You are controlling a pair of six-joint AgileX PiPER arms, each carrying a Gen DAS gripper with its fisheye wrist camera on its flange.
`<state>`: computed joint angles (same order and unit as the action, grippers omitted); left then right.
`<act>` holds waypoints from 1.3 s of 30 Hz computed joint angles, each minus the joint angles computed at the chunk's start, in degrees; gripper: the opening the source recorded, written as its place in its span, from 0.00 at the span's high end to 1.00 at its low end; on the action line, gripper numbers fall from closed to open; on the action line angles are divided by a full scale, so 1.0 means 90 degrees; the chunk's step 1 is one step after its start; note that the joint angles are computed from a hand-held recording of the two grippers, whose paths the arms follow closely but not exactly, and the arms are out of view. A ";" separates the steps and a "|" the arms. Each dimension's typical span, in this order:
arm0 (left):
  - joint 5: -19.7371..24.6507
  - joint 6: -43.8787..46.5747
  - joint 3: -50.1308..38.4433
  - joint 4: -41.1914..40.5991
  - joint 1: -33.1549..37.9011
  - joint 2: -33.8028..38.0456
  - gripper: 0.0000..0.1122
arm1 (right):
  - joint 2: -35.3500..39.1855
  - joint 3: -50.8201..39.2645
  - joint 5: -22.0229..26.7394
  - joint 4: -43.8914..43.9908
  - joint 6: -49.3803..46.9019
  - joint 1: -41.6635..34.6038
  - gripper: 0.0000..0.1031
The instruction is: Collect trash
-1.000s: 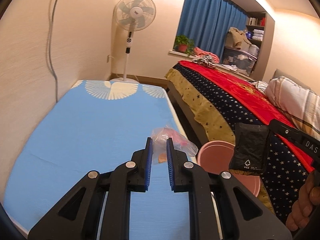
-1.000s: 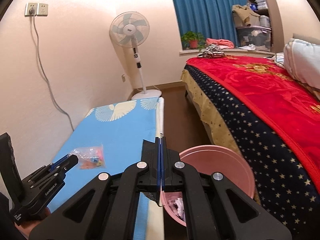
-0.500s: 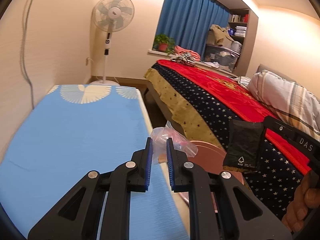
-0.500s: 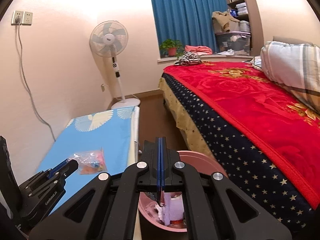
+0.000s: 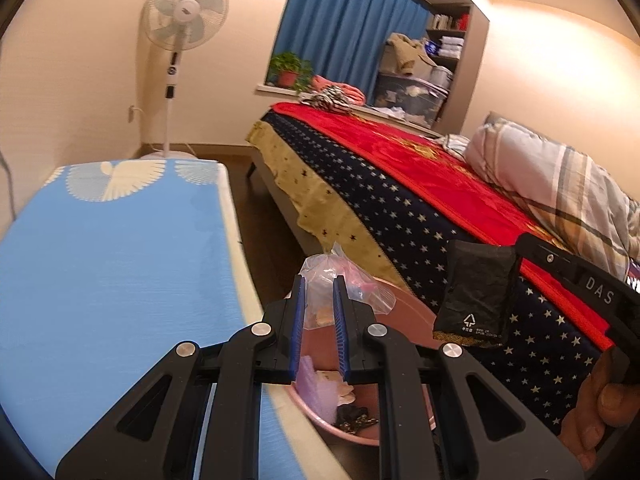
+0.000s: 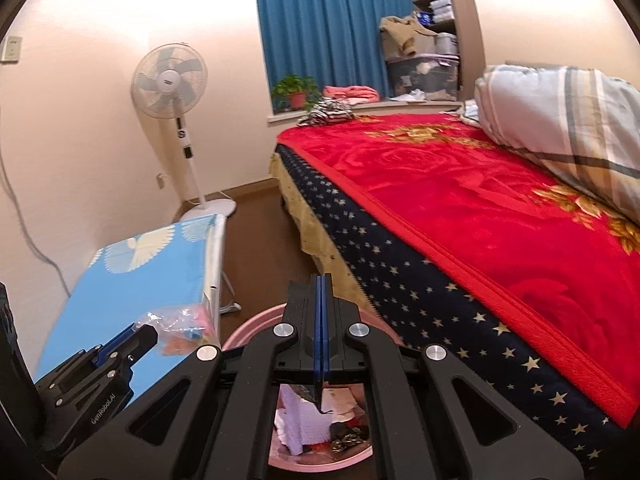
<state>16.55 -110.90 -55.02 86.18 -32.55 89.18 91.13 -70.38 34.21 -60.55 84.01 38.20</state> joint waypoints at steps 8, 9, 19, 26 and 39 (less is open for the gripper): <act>-0.0234 0.0149 -0.0327 -0.0081 0.0034 0.0521 0.87 | 0.0286 -0.0090 -0.0112 0.0039 0.0027 -0.0207 1.00; -0.0270 0.0202 -0.0359 -0.0135 0.0061 0.0570 0.88 | 0.0321 -0.0102 -0.0128 0.0045 0.0033 -0.0228 1.00; -0.0497 0.0848 -0.0629 -0.0712 0.0137 0.0795 0.86 | 0.0430 -0.0156 -0.0146 0.0077 0.0108 -0.0315 1.00; -0.0412 0.1355 -0.0517 -0.1189 0.0188 0.0574 0.59 | 0.0314 -0.0212 0.0601 0.0014 0.0302 -0.0044 0.32; 0.1888 0.0995 0.0740 -0.1028 -0.0476 -0.1175 0.21 | -0.0230 0.0057 0.0795 -0.0560 0.0429 0.0963 0.05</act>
